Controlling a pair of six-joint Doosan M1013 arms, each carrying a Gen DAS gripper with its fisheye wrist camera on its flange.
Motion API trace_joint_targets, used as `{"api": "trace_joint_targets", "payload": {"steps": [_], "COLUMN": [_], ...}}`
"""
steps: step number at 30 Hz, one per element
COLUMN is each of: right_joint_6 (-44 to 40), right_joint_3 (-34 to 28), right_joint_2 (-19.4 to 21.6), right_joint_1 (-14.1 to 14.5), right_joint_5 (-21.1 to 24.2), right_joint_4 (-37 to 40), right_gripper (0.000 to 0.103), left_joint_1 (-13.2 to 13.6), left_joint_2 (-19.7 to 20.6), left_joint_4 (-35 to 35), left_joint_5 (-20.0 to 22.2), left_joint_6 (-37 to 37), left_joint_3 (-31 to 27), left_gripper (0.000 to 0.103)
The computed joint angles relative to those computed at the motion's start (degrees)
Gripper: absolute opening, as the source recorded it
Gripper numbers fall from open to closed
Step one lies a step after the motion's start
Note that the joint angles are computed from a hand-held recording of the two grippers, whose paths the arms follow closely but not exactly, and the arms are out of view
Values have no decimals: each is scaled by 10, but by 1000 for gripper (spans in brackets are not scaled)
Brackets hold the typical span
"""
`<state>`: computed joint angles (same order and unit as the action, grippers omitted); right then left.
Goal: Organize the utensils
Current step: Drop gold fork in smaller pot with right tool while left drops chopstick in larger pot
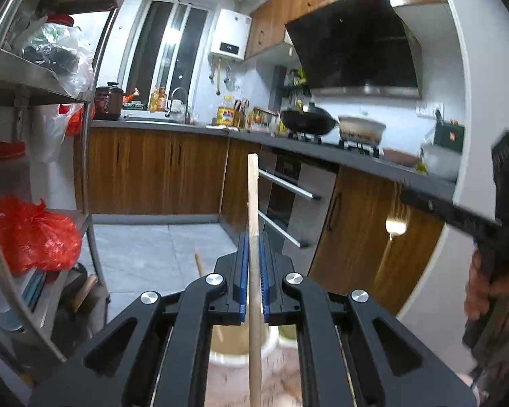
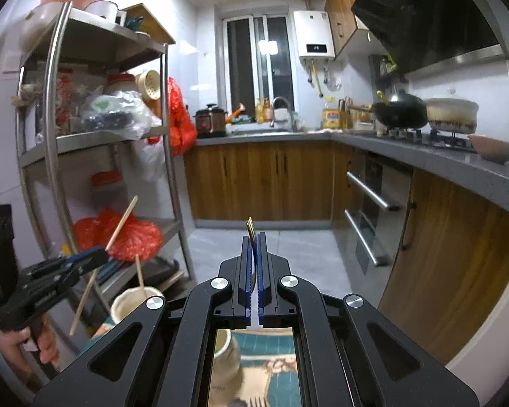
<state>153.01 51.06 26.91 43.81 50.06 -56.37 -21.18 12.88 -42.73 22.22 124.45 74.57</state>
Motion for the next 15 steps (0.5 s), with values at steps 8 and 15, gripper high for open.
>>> {"api": "trace_joint_targets", "payload": {"steps": [8,15], "right_joint_6": [187,214], "right_joint_3": [58,50], "right_joint_2": [-20,-9], "right_joint_1": [-9,-16], "right_joint_5": [-40,4], "right_joint_4": [-112,-112], "right_gripper": [3,4], "left_joint_1": [-3,-20], "left_joint_2": [32,51], "left_joint_4": [-32,144], "left_joint_5": [-60,-93], "left_joint_6": [-13,-140], "left_joint_3": [-23,-29], "left_gripper": [6,6]}}
